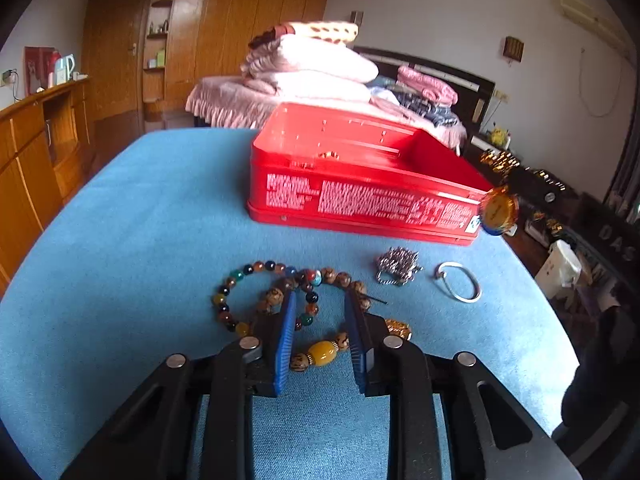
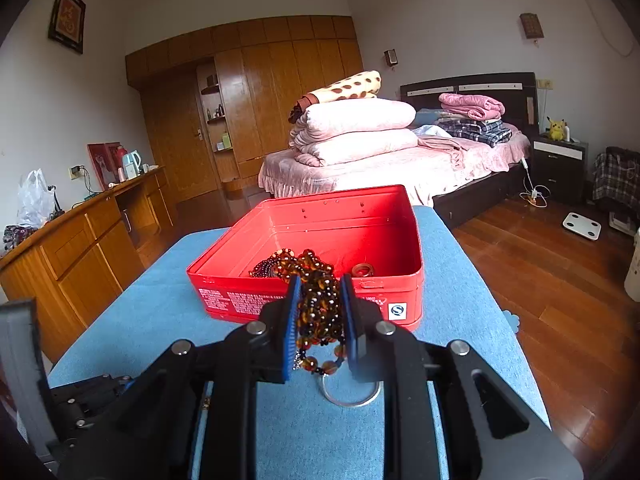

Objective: Organize jewelry

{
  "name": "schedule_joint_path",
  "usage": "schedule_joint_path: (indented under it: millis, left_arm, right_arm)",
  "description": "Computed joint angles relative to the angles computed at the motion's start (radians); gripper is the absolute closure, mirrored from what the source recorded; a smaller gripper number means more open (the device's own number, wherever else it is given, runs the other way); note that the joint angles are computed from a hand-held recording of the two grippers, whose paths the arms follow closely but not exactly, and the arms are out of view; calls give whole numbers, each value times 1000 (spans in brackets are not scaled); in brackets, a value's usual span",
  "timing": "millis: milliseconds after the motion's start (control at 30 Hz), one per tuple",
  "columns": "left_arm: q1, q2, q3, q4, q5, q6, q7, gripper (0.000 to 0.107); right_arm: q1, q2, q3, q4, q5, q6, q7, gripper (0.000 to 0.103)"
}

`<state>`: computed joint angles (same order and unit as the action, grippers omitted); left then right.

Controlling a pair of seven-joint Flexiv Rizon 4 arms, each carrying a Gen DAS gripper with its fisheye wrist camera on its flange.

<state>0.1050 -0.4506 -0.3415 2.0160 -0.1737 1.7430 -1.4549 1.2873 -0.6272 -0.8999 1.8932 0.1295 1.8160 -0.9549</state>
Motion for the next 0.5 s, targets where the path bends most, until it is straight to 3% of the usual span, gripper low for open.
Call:
schedule_joint_path:
  millis: [133, 300, 400, 467, 500]
  left_arm:
    - [-89, -3, 99, -42, -22, -93, 11, 86]
    - [-169, -2, 185, -52, -38, -113, 15, 87]
    - [-143, 0, 151, -48, -58, -122, 32, 107]
    - [-79, 2, 74, -33, -95, -135, 62, 107]
    - [-76, 6, 70, -23, -102, -118, 64, 107]
  right_arm:
    - [-8, 4, 11, 1, 3, 8, -2, 85]
    - [-23, 9, 26, -7, 8, 14, -12, 85]
    - [-23, 10, 27, -9, 11, 10, -14, 85]
    - [-18, 9, 22, -7, 15, 10, -11, 85]
    - [-14, 9, 18, -5, 16, 11, -11, 85]
